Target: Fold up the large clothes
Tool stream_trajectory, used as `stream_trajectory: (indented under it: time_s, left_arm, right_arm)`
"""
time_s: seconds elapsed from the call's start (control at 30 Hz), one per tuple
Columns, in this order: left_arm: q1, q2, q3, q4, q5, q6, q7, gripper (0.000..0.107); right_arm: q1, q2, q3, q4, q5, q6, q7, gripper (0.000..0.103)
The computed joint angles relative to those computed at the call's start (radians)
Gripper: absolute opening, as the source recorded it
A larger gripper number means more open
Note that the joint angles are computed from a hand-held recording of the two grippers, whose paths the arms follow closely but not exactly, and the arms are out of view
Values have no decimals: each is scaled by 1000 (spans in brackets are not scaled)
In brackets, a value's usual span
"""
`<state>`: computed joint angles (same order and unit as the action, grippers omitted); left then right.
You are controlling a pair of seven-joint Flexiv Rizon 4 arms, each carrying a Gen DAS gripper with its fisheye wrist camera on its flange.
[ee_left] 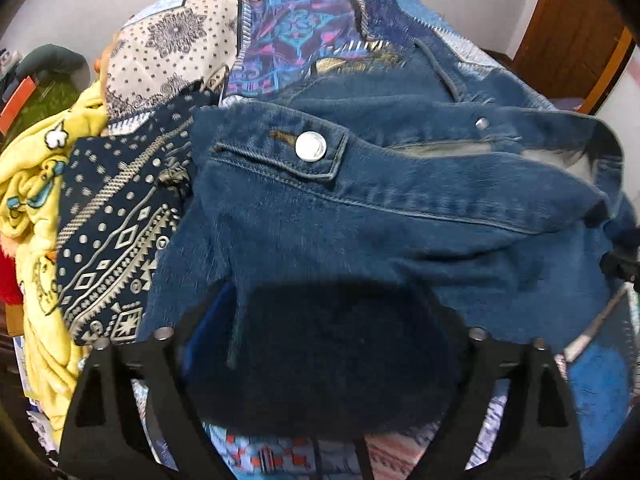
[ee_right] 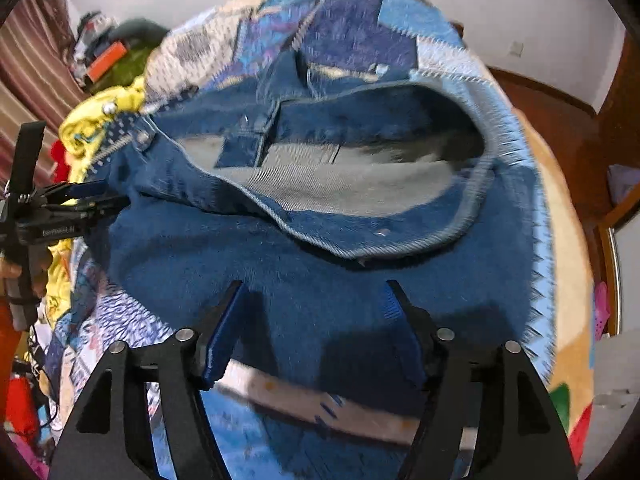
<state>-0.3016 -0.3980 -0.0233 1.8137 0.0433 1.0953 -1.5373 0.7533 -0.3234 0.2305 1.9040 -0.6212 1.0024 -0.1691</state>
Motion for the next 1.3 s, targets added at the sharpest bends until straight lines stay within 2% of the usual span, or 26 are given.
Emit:
stream_trajectory:
  time_s: [0.03,0.17,0.23,0.3,0.33,0.43,0.5,0.57,0.63,0.8,0.87,0.97,1.03,1.13,1.23,1.3]
  left_arm:
    - [-9,-11,15,-2,27,37,-17,102]
    - [-3,-33,12,-19,40,87,30,103]
    - [-58,-58,81,-80,123,95,-33,103]
    - [-143,-96,198,-186,252,59,-191,101]
    - [-156,-114,225,-232,293,37,-245,99]
    - [-83,-136,182,-278,243,19,-281,99]
    - [18,-126,85,-246,121,47,-222,99]
    - [80,-112,23,-205,32,85,-154,99]
    - [98,-86,13,-177,-7,102,-111,99]
    - [76,-40,55,-143,-3,89,-104,99]
    - [25,-18,123,-139,80,97,-175,99]
    - [54,27,90,-83,68,116,-155,99]
    - [90,69,38,-10,15,143,-91,99]
    - [104,103,3,65,-31,138,-19,99]
    - [88,117,4,111,-37,109,-4,99]
    - [66,124,23,138,-4,110,-40,99]
  right_arm:
    - [-1,-21,1,-25,9,-20,-25,66]
    - [-5,-79,-3,-115,49,-92,-119,66]
    - [-9,-105,-16,-169,65,-132,-160,66]
    - [-3,-121,-46,-208,50,-168,-161,66]
    - [4,-125,-64,-219,31,-180,-141,66]
    - [20,-116,-132,-228,-64,-230,-7,66]
    - [24,-95,-155,-215,-138,-279,97,66]
    - [-4,-54,-147,-162,-189,-219,186,66]
    - [-37,-12,-126,-106,-225,-154,234,66]
    - [-71,58,-54,-29,-222,-157,210,66]
    - [-76,64,-30,-16,-199,-153,172,66]
    - [-65,46,-15,-26,-181,-160,126,66]
    - [-47,33,-10,-35,-179,-169,113,66]
    - [-16,1,-7,-60,-188,-138,95,66]
    - [13,-49,-12,-102,-186,-92,65,67]
    - [25,-91,-13,-138,-161,-54,15,68]
